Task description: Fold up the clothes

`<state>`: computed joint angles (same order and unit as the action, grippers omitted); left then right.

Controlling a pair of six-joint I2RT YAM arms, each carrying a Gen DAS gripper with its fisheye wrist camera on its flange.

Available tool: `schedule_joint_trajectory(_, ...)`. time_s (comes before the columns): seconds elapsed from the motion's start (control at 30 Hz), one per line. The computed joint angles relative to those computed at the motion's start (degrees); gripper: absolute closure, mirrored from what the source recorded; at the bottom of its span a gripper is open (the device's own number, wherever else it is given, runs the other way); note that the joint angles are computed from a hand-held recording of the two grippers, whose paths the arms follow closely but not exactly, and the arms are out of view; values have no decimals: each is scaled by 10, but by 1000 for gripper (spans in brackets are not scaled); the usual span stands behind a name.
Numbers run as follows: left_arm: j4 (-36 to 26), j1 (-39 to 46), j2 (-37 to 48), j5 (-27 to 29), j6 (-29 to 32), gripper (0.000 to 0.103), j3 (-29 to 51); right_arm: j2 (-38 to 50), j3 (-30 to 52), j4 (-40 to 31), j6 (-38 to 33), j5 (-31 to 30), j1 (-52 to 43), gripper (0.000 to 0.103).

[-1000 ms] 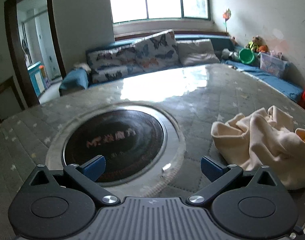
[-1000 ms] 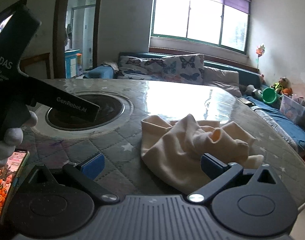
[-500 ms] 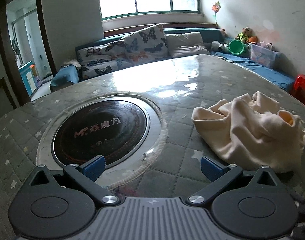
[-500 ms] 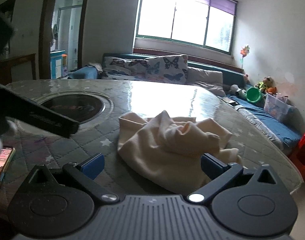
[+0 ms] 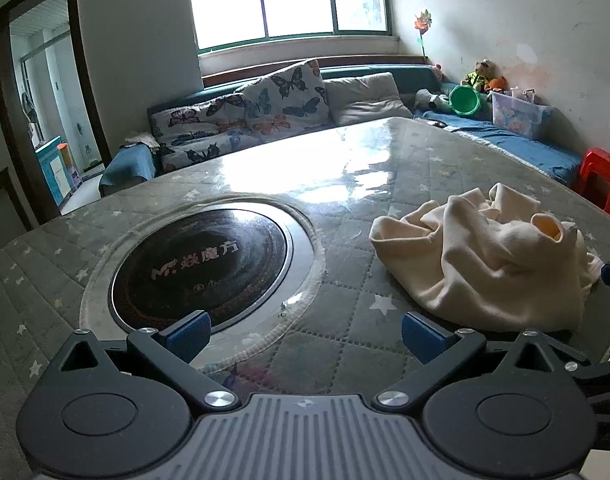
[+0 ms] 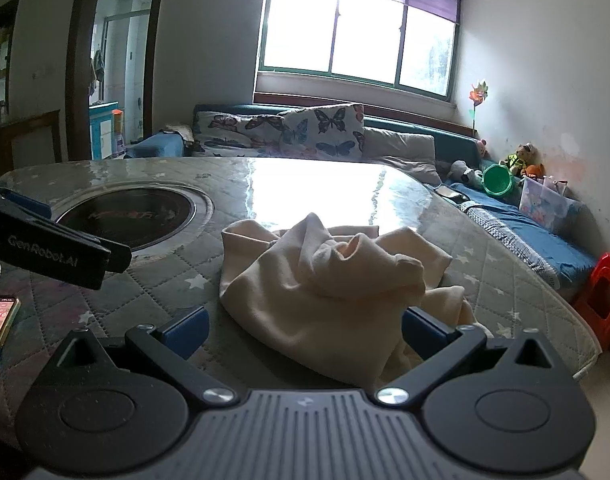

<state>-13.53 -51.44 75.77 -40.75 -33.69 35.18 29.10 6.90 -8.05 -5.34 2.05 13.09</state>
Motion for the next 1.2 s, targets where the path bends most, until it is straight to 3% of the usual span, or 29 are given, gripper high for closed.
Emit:
schedule_joint_trajectory(0.3, -5, 8, 8, 7, 0, 0, 4, 39, 10, 13, -3, -12, -3, 0)
schedule_joint_trajectory(0.87, -24, 57, -8, 7, -10, 0, 0, 310, 133, 68, 77, 178, 128, 0)
schedule_joint_trajectory(1.2, -30, 60, -3, 13, -16, 0, 5, 359, 151, 69, 87, 205, 146, 0)
